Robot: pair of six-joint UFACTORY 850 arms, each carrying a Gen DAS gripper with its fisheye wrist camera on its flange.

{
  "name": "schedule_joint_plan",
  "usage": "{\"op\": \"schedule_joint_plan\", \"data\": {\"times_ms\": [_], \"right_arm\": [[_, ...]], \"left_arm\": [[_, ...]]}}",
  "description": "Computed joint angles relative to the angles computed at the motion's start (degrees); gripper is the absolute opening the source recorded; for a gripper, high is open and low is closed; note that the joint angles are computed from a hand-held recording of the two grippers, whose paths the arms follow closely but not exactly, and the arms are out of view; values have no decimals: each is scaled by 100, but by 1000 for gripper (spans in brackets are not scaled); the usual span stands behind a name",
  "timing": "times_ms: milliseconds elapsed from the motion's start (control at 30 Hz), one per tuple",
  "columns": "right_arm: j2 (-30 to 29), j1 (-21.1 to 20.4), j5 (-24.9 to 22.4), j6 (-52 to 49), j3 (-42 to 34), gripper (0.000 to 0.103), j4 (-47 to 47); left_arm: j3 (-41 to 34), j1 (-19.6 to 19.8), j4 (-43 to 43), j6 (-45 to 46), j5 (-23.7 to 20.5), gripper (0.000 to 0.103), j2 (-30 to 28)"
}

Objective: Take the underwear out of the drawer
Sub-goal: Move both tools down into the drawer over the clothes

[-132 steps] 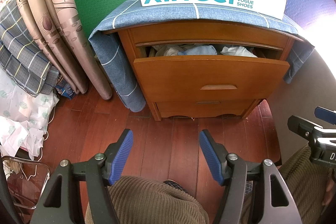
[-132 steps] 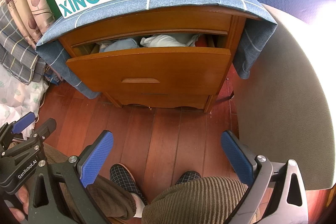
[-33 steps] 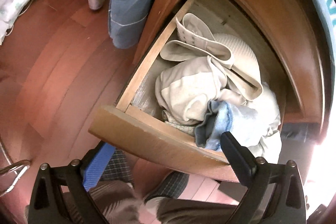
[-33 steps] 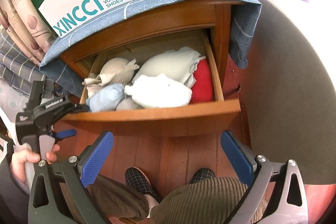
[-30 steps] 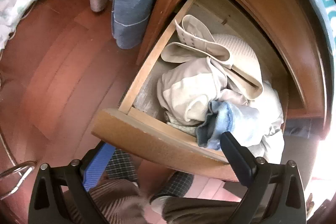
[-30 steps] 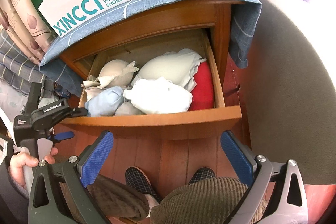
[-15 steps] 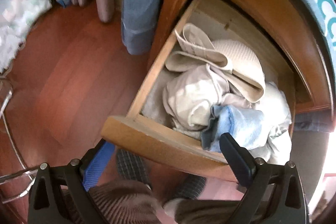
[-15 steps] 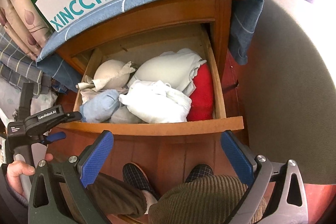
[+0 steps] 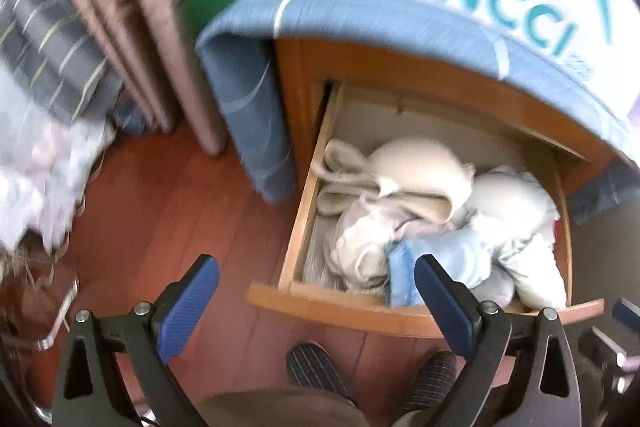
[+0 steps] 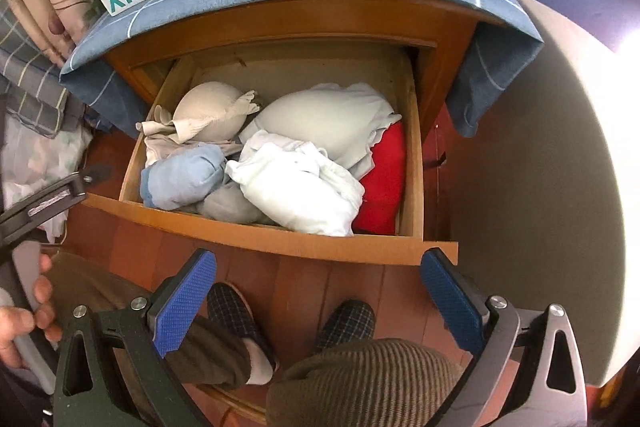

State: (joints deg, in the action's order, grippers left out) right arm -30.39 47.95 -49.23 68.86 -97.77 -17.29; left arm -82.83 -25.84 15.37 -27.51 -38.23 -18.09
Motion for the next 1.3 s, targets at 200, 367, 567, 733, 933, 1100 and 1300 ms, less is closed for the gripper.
{"op": "schedule_joint_plan", "data": {"times_ms": [200, 367, 567, 733, 933, 1100, 1300], "right_arm": [[-214, -252, -224, -777, -430, 103, 647], [-730, -466, -922, -1588, -1117, 102, 1201], [-1266, -686, -1485, -1979, -1728, 101, 1897], [-1472, -742, -1553, -2063, -1895, 91, 2088], [-1760, -831, -1639, -2222, -2169, 82, 2360], [-2115, -834, -1883, -2364, -2645, 78, 2316], [-2398, -899, -1926, -2466, -2911, 77, 2485]], "left_arm": [[-245, 59, -242, 741, -134, 100, -105], [-609, 147, -658, 1230, -451, 100, -398], [-968, 271, -1337, 1927, -783, 100, -746], [-1100, 334, -1746, 2384, -993, 100, -917], [-1261, 301, -1772, 2571, -1122, 100, -1065], [-1359, 229, -1792, 2830, -1165, 100, -1169], [-1489, 166, -1901, 3086, -1344, 100, -1314]]}}
